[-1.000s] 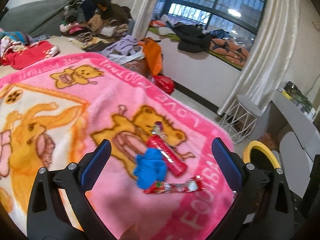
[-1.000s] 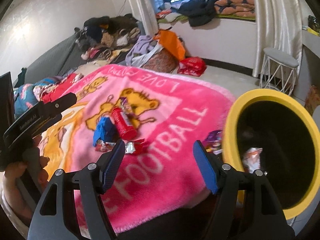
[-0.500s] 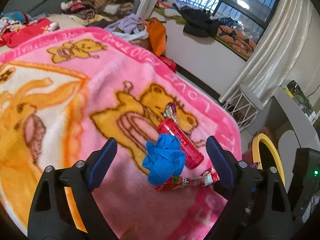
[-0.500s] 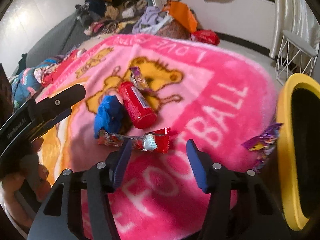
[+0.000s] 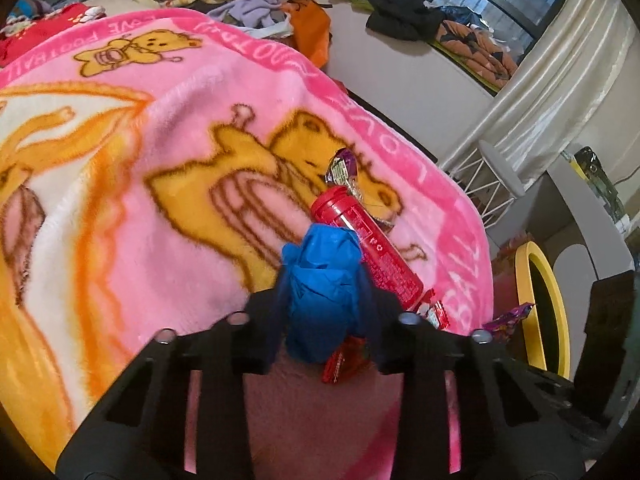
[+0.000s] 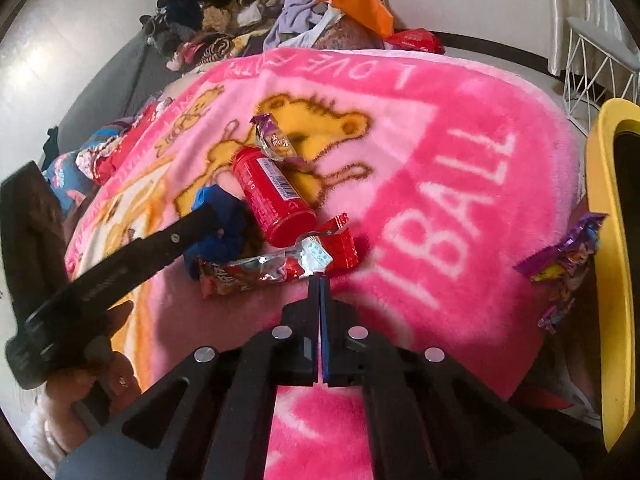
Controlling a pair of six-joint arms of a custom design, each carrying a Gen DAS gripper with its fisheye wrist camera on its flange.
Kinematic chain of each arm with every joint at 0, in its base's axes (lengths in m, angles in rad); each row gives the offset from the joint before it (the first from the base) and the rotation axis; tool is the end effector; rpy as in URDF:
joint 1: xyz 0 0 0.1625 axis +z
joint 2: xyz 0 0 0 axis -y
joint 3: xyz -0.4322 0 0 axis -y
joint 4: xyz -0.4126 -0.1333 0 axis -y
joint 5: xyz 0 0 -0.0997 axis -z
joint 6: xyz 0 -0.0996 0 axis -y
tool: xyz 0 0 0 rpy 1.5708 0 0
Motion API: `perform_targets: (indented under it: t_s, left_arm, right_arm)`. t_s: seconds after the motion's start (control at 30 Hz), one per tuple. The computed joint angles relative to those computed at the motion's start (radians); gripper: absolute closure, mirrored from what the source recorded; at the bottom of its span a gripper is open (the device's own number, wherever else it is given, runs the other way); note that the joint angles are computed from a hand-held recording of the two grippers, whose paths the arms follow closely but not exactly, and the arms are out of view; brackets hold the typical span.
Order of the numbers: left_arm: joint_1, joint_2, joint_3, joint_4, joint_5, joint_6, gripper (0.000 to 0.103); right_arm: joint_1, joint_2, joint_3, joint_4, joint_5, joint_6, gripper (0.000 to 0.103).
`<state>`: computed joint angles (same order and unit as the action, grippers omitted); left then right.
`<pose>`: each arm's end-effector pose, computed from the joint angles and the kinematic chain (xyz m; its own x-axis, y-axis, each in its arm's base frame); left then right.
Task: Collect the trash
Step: 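Grasp the blue item with the left tool while the right tool grasps a red wrapper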
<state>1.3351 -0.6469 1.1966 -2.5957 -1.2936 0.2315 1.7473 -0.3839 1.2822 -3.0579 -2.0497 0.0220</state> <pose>-0.0375 -0.8437 0.1679 -0.8911 0.2985 -0.3418 0.4234 0.8179 -0.3895 0.2247 -0.7622 -0.0165 -0.9216 0.1141 0.3709 -0.1258 0.8164 -0.5637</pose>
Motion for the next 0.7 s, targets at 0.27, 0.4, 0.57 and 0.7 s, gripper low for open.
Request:
perform_targets:
  t_s: [0.27, 0.4, 0.57, 0.7]
  left_arm:
    - [0.0, -0.033, 0.039, -0.036, -0.018, 0.019, 0.093]
    - [-0.005, -0.062, 0.07, -0.067, -0.027, 0.039, 0.093]
    - [-0.014, -0.096, 0.105, -0.09, -0.034, 0.078, 0.093]
    - [-0.018, -0.118, 0.124, -0.099, -0.04, 0.096, 0.093]
  right_arm:
    - [-0.012, -0.012, 0.012, -0.034, 0.003, 0.066, 0.069]
    - [-0.016, 0.009, -0.039, 0.011, 0.014, 0.063, 0.06]
    - [-0.021, 0.043, -0.109, 0.058, 0.039, 0.102, 0.052]
    - [-0.015, 0.07, -0.152, 0.101, 0.037, 0.11, 0.052]
